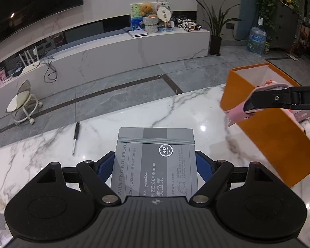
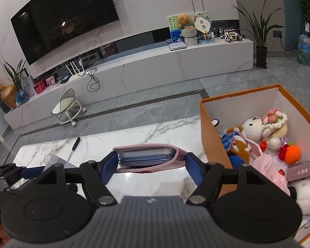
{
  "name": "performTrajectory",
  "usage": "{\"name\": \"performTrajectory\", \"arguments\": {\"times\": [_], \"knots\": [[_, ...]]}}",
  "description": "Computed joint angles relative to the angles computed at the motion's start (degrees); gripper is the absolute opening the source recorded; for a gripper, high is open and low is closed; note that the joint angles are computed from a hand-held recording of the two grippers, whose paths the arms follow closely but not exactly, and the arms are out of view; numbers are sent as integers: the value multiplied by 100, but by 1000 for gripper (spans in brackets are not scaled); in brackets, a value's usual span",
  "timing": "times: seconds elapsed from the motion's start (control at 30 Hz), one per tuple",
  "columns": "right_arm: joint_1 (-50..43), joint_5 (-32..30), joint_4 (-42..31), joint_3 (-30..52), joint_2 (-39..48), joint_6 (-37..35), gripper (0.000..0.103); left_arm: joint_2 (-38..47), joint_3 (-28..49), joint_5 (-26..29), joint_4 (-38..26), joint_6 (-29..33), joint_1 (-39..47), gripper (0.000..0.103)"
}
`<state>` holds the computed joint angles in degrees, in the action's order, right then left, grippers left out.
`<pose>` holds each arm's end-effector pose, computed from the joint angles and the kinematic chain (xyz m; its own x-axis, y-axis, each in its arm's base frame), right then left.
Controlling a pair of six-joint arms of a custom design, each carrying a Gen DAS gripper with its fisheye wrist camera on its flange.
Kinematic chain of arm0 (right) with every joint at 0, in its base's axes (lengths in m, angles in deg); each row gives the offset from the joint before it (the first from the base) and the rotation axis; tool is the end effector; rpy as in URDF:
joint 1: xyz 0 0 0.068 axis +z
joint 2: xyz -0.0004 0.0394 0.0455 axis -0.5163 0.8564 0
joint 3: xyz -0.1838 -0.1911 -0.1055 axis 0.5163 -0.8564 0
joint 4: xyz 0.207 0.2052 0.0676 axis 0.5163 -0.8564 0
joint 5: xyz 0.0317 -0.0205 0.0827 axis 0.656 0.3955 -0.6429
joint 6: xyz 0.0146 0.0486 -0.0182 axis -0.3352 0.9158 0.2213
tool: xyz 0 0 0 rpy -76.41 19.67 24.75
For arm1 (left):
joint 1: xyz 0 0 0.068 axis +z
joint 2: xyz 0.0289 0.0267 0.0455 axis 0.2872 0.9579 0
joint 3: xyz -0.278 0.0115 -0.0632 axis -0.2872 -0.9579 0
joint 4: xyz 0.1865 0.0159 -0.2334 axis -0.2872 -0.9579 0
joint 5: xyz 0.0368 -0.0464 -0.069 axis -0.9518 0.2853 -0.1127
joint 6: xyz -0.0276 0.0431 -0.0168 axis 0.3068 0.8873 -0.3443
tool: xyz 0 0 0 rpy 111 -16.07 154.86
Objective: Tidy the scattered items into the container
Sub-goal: 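Lift the grey notebook and pink wallet and carry both over the box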
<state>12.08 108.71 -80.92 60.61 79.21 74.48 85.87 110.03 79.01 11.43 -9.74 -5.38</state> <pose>0.1783 0.1391 0.2407 -0.5571 0.3739 -0.7415 0.2777 0.9254 0.2581 0.2435 -0.1049 0.1551 -0.5503 0.4862 -0.6788 0.6264 0.7780 0.0494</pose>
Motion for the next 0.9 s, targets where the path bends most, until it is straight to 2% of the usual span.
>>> {"name": "performTrajectory", "arguments": {"times": [0.6, 0.9], "knots": [[-144, 494, -1089, -125, -1838, 193, 73, 32, 533, -988, -58, -549, -1674, 95], [-475, 627, -1638, -166, -2594, 219, 73, 529, 1042, -1202, 27, -834, -2449, 95]]}}
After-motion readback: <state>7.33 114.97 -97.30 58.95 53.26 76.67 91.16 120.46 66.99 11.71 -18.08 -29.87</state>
